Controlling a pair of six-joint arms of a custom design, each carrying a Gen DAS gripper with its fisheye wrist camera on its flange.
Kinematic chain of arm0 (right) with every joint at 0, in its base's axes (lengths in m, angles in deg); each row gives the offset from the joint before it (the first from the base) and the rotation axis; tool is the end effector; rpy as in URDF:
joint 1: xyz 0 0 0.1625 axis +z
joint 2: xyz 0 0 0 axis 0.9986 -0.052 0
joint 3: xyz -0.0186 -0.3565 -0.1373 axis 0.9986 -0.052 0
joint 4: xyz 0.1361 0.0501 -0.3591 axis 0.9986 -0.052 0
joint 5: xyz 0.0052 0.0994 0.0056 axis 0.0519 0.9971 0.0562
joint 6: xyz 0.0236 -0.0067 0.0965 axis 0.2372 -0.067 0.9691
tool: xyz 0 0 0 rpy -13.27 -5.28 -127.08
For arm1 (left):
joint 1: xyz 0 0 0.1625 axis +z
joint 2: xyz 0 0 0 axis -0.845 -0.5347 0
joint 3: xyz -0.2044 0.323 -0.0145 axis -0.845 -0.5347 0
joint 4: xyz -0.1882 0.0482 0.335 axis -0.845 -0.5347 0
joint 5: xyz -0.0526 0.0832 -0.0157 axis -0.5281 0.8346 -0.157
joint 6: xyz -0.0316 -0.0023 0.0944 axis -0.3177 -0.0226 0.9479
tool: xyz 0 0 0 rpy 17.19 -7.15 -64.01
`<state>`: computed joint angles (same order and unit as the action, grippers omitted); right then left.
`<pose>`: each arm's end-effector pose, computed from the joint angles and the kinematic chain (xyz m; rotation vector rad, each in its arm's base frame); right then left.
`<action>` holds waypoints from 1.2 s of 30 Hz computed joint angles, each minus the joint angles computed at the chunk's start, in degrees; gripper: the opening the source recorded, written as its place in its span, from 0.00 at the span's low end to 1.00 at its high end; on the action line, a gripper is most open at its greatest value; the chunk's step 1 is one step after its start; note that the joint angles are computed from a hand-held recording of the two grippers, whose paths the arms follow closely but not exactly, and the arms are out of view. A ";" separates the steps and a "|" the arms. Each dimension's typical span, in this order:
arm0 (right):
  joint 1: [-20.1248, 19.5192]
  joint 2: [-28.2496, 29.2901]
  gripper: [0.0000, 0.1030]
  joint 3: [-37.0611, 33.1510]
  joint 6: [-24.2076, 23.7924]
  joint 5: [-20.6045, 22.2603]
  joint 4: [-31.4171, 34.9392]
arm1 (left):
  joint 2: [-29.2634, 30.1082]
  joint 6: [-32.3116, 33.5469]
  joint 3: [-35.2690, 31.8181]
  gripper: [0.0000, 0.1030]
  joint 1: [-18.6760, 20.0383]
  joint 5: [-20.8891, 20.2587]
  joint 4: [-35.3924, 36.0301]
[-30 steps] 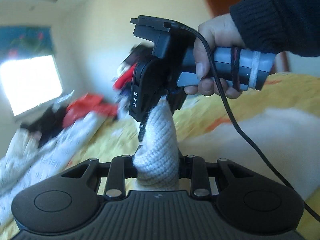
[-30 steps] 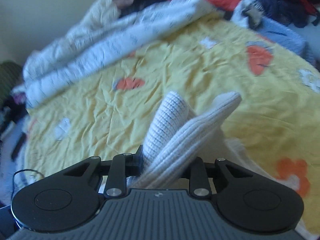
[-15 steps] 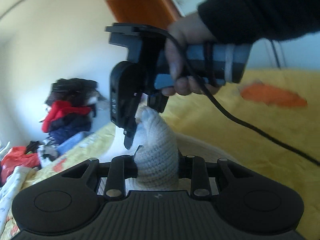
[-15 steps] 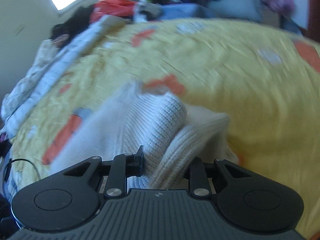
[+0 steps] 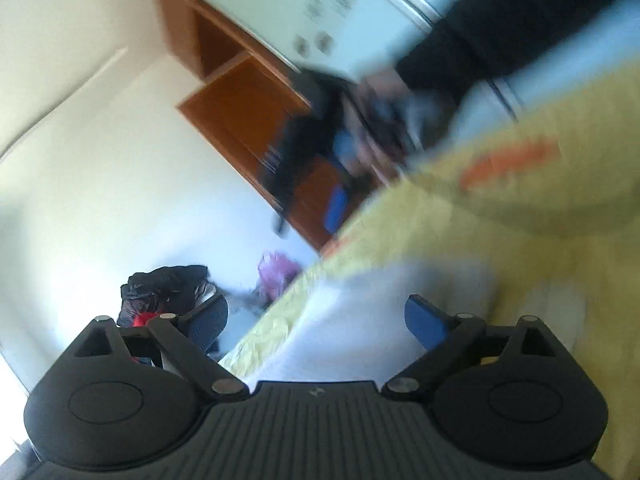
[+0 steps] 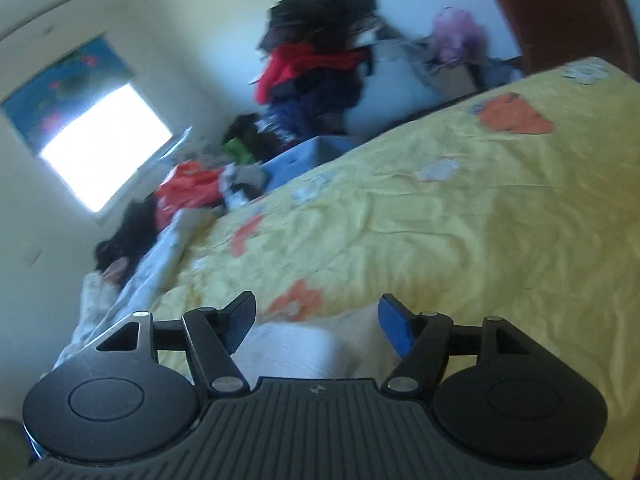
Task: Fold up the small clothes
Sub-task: 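Fold the sweater over with both grippers and open them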
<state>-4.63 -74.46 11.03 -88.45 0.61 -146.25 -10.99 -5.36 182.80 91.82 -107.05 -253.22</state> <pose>0.0700 -0.6709 0.2161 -0.7527 2.8715 -0.7860 -0.1832 -0.3858 -0.0522 1.3301 1.3092 -1.0660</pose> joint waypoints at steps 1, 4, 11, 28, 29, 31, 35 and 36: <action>0.68 0.41 0.66 -0.65 -1.04 -1.23 2.39 | 0.86 1.49 -1.14 0.94 0.52 0.70 1.05; 2.86 2.83 0.66 -2.46 -2.55 -7.92 6.83 | 3.16 4.41 -3.35 0.93 0.81 -0.31 3.88; 3.81 7.07 0.49 -4.59 1.23 -16.04 7.33 | 4.19 8.60 -9.44 0.91 3.68 -1.69 11.21; 0.95 4.33 0.26 0.97 -0.44 -13.83 -1.43 | 1.32 -7.20 -4.48 0.31 3.06 -2.54 19.08; 0.82 3.97 0.30 1.29 -0.23 -13.23 -1.27 | -0.35 -10.49 -2.49 0.37 2.86 -3.04 19.73; 0.17 2.37 0.40 2.29 0.22 -10.69 -0.50 | -4.19 -16.63 2.32 0.67 2.29 -3.31 19.43; -2.09 -2.65 0.87 7.91 0.28 -2.69 -5.20 | -13.29 -28.62 13.66 1.00 1.48 -2.64 13.21; -2.41 -3.31 0.89 8.61 0.05 -2.11 -5.48 | -16.80 -33.49 16.70 1.00 1.91 -2.21 14.72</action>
<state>-7.04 -77.77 19.64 -88.40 -1.50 -151.73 -27.79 -38.85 199.51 93.72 -109.26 -238.50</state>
